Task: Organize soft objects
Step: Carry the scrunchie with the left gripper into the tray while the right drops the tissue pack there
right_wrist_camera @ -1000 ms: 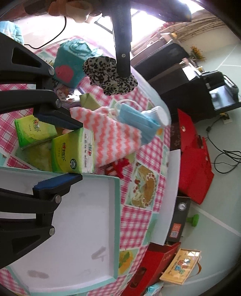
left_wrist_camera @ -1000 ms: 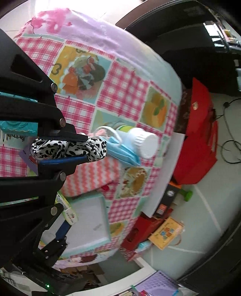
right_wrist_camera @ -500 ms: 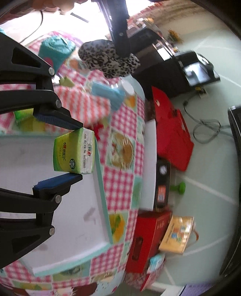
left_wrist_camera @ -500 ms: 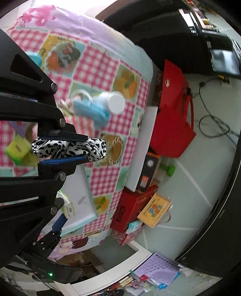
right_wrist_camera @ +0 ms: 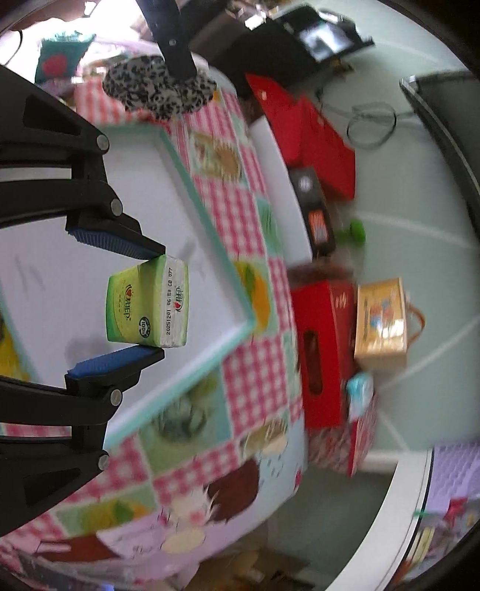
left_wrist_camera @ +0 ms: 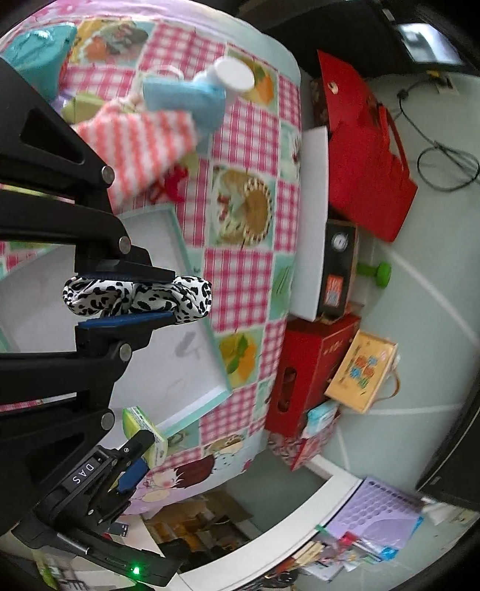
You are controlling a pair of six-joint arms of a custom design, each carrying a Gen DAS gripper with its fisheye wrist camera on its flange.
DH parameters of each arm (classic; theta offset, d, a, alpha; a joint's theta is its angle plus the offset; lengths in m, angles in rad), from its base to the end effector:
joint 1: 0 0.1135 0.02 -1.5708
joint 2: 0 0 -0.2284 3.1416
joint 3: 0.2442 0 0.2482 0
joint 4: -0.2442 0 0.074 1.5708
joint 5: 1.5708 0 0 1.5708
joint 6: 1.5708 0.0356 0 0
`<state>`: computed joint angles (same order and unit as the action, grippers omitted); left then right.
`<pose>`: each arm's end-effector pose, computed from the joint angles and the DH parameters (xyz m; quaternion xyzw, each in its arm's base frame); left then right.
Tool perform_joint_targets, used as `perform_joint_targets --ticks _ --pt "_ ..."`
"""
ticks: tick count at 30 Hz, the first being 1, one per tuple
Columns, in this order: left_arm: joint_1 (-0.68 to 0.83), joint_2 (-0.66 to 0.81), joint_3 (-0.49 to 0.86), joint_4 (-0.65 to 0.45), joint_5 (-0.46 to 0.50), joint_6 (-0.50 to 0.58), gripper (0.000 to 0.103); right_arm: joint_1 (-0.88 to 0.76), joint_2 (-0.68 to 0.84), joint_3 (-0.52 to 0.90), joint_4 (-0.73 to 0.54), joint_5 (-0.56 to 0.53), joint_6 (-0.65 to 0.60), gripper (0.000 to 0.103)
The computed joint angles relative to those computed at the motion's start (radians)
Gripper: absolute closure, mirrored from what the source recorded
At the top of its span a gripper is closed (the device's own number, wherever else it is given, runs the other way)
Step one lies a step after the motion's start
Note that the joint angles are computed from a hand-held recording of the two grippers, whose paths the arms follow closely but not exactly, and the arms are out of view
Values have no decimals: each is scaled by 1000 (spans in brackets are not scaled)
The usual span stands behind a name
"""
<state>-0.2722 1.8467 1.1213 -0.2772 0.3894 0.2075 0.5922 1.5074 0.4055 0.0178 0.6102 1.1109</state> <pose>0.3429 -0.1097 0.1283 0.2764 0.9019 -0.1945 0.2688 0.1907 0.1037 0.0625 0.3074 0.8762 -0.0192 0.3707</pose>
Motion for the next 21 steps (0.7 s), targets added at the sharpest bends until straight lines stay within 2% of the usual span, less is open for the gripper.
perform_joint_targets --ticks 7,11,21 --pt "-127 78 -20 81 -59 -93 87 -76 -40 -92 1 -29 26 52" --pt "-166 135 -15 115 -52 -144 87 -128 -32 -135 75 -71 2 52" --pt "-177 201 -15 151 -87 -143 87 -126 51 -72 78 -88 -24 52"
